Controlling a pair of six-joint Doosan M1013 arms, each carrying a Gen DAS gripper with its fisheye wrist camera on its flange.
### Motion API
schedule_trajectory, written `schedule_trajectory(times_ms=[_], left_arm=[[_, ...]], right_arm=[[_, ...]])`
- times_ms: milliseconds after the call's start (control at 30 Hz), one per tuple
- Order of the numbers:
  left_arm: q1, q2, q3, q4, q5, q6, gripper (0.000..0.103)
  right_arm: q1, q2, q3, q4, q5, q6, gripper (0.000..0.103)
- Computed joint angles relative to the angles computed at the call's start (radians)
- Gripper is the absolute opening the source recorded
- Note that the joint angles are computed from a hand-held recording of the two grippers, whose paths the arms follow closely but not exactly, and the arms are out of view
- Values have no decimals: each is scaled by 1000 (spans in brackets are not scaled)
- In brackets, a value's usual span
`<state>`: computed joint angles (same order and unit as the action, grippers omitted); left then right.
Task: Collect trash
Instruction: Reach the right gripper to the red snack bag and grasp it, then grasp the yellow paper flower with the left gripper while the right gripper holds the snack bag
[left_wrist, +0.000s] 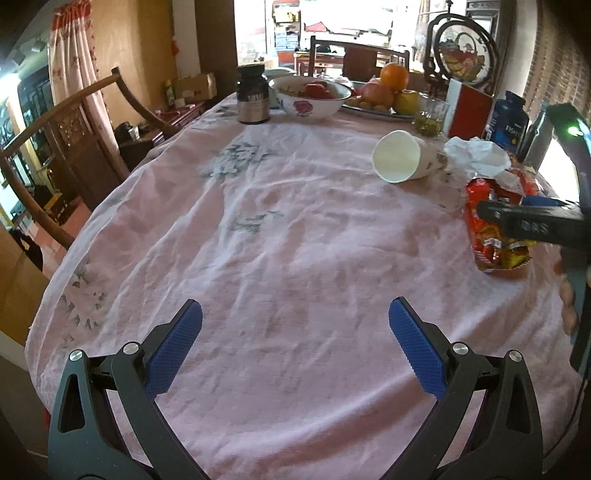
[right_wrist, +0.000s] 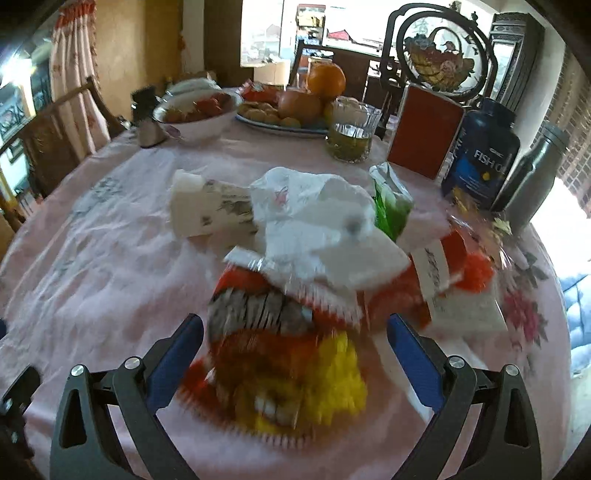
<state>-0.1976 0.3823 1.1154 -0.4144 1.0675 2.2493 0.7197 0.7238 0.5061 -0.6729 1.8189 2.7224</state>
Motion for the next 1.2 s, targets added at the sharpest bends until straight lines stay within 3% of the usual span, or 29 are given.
schedule_trajectory(times_ms=[33, 100, 233, 300, 467, 533, 633, 800, 1100, 1200], left_arm=[[1, 3, -4, 3, 3, -3, 97], [1, 4, -7, 9, 5, -4, 97], [-1, 2, -7, 14, 3, -8, 97], [-2, -4, -2, 9, -1, -2, 97], [-9, -14, 4, 2, 8, 4, 97], [-14, -13, -2, 0, 32, 1, 97], [-30, -12, -8, -7, 69, 11, 97], [-79, -13, -13, -1, 123, 37, 97], [-195, -20, -10, 36, 121, 76, 97], [-226, -5, -29, 41, 164, 89, 97]], right_arm=[[-5, 8, -12, 5, 5, -9, 89], [-12, 17, -26, 21, 5, -20, 63], [1, 9, -17, -8, -32, -1, 37], [19, -26, 35, -36, -92, 46, 22], [90, -162, 246, -147, -274, 281, 19], [122, -208, 318, -203, -311, 376, 20], [179, -255, 398, -278, -259, 514, 22], [221, -287, 464, -262, -165, 613, 23], [252, -325, 562, -256, -185, 728, 23], [262, -333, 582, -271, -196, 752, 23]])
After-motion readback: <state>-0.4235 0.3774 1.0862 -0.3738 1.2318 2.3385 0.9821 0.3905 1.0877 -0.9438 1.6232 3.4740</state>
